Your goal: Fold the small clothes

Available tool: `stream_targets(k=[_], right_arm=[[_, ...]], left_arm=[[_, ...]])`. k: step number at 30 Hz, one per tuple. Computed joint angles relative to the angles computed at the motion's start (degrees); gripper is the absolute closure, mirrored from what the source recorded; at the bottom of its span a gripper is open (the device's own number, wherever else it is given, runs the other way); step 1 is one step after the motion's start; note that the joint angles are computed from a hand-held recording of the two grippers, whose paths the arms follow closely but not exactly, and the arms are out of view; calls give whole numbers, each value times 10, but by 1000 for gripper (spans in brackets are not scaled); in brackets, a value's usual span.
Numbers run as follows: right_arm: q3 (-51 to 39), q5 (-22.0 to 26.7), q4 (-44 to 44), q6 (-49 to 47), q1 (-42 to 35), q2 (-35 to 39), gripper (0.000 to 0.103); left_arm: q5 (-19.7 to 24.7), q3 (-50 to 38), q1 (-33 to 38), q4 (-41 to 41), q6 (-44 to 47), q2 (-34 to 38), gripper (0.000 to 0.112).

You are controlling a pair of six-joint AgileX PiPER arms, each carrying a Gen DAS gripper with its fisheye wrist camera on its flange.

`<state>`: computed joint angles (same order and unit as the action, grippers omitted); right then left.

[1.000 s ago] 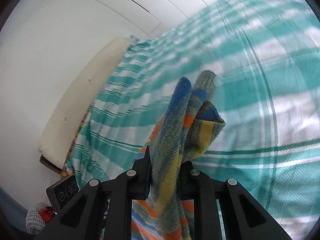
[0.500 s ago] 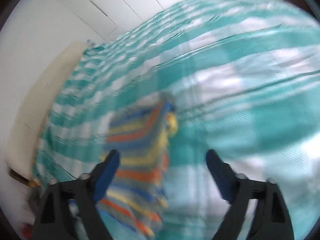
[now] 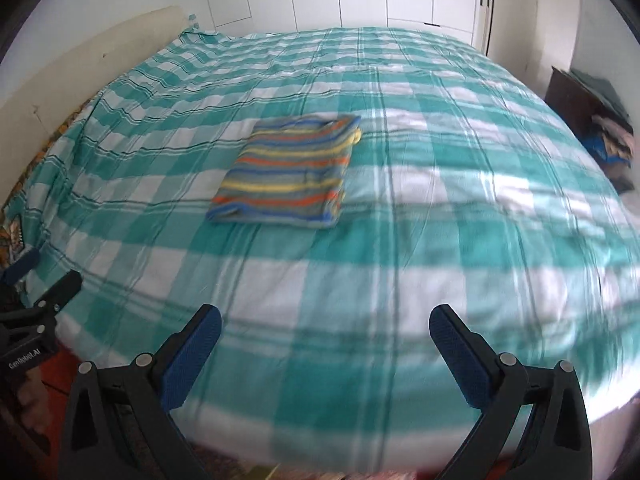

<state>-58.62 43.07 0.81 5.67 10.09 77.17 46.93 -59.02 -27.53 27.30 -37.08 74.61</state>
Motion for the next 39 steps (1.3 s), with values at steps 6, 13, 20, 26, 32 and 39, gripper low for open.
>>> stream_targets(k=[6, 13, 20, 26, 32, 39], right_arm=[[7, 69, -107, 123, 103, -88, 0], [-23, 138, -163, 196, 201, -126, 0], [-39, 175, -215, 241, 260, -129, 0], [-50, 186, -209, 228, 248, -120, 0], [-66, 200, -202, 218, 246, -112, 0], [-90, 219, -189, 211, 245, -98, 0]], left_arm=[[82, -11, -44, 19, -18, -51, 11], [119, -16, -60, 6, -7, -85, 10], [139, -28, -62, -12, -2, -79, 10], [148, -32, -57, -23, 9, -80, 10], [167, -47, -43, -44, 40, -73, 10], [181, -61, -43, -42, 50, -79, 10]])
